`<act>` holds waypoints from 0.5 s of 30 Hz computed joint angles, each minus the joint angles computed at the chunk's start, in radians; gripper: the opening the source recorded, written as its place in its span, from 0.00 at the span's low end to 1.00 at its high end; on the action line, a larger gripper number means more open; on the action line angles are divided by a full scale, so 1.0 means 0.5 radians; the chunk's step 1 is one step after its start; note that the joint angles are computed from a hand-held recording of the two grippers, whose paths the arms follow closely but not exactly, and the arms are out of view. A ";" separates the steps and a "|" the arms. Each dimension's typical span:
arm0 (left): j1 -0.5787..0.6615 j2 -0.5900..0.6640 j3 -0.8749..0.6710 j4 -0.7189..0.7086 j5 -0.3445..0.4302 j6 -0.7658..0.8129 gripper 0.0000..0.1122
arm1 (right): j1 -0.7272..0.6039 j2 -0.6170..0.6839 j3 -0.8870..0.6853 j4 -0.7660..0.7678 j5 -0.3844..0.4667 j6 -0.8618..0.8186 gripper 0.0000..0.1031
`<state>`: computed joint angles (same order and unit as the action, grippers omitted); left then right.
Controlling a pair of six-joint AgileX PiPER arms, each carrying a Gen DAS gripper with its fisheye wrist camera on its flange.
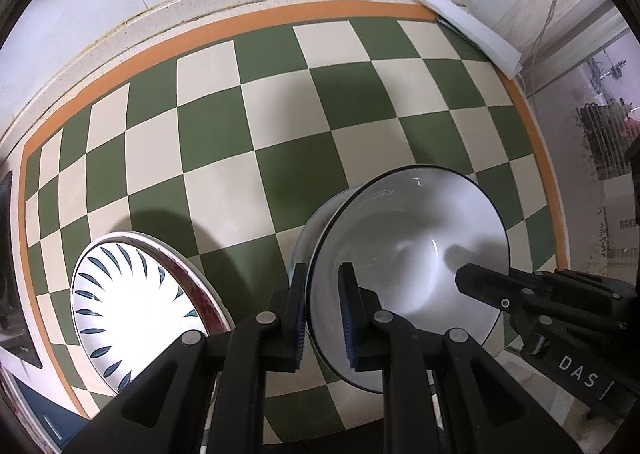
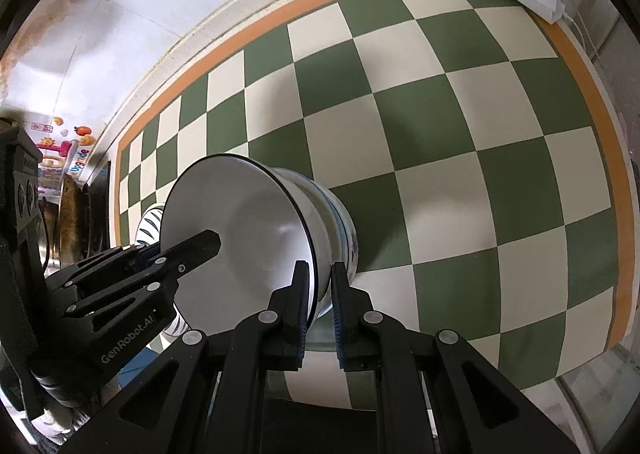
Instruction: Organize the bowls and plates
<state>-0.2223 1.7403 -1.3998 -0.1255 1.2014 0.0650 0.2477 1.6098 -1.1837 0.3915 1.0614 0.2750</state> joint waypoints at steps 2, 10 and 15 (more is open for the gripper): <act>-0.010 0.017 0.002 0.024 -0.002 -0.012 0.11 | 0.005 0.017 -0.012 -0.007 0.003 0.001 0.12; -0.025 0.052 -0.014 0.051 -0.003 -0.025 0.12 | 0.000 0.087 -0.057 0.010 0.036 -0.022 0.13; -0.005 0.062 -0.030 0.028 0.025 -0.017 0.13 | -0.025 0.121 -0.083 0.043 0.061 -0.033 0.13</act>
